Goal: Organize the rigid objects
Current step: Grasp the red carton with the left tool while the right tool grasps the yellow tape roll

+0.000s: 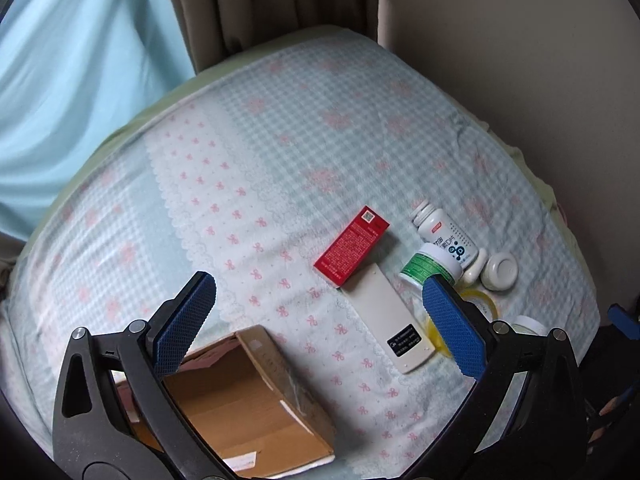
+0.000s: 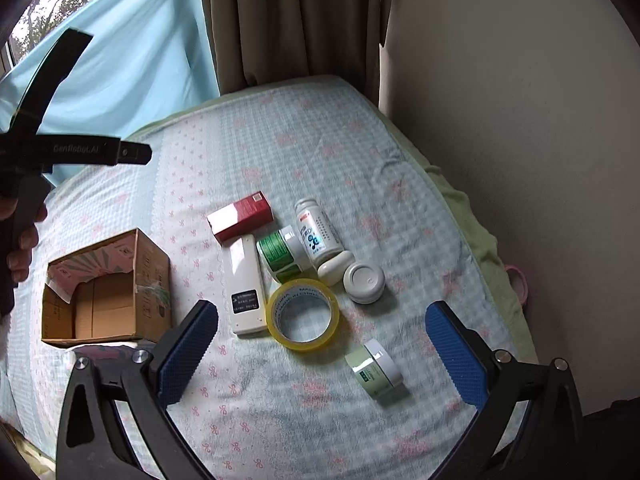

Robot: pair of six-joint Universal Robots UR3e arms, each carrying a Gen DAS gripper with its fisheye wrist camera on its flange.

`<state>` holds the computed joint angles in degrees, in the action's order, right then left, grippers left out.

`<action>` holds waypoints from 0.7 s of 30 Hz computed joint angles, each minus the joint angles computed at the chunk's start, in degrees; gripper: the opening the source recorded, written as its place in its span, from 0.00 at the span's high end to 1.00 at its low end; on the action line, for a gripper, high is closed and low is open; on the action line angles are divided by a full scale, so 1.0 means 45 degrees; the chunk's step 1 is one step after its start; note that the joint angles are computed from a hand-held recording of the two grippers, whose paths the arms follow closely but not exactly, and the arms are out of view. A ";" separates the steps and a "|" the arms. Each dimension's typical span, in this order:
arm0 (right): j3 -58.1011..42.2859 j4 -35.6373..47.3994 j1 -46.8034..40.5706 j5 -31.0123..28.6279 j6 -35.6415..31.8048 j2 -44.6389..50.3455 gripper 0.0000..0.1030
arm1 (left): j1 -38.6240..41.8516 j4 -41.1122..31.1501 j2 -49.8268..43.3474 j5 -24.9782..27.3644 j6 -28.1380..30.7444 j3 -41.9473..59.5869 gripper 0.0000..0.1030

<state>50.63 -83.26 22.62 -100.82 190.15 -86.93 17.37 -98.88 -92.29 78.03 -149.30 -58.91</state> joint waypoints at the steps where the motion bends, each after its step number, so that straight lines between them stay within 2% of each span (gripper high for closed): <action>1: 0.0632 -0.0421 0.0008 0.0027 0.0002 0.0004 0.00 | -0.0365 0.0565 -0.0309 0.0240 -0.0087 -0.0462 0.01; 3: 0.2216 -0.1452 -0.0050 0.0237 -0.0004 -0.0103 0.00 | -0.0888 0.1368 -0.1061 0.0573 -0.0138 -0.1014 0.00; 8: 0.4273 -0.2821 -0.0063 0.0516 -0.0060 0.0325 0.00 | -0.1894 0.3338 -0.2625 0.1326 0.0275 -0.2452 0.01; 12: 0.5637 -0.3795 -0.0016 0.0221 -0.0511 0.0682 0.00 | -0.2517 0.4638 -0.3693 0.1839 0.0649 -0.3179 0.01; 18: 0.6540 -0.4626 -0.0300 0.0519 -0.1070 0.1188 0.00 | -0.3096 0.5200 -0.4993 0.2150 0.0690 -0.2894 0.01; 21: 0.6344 -0.4893 -0.0247 0.0372 -0.1427 0.1657 0.00 | -0.3285 0.4919 -0.5603 0.2157 0.0650 -0.2206 0.08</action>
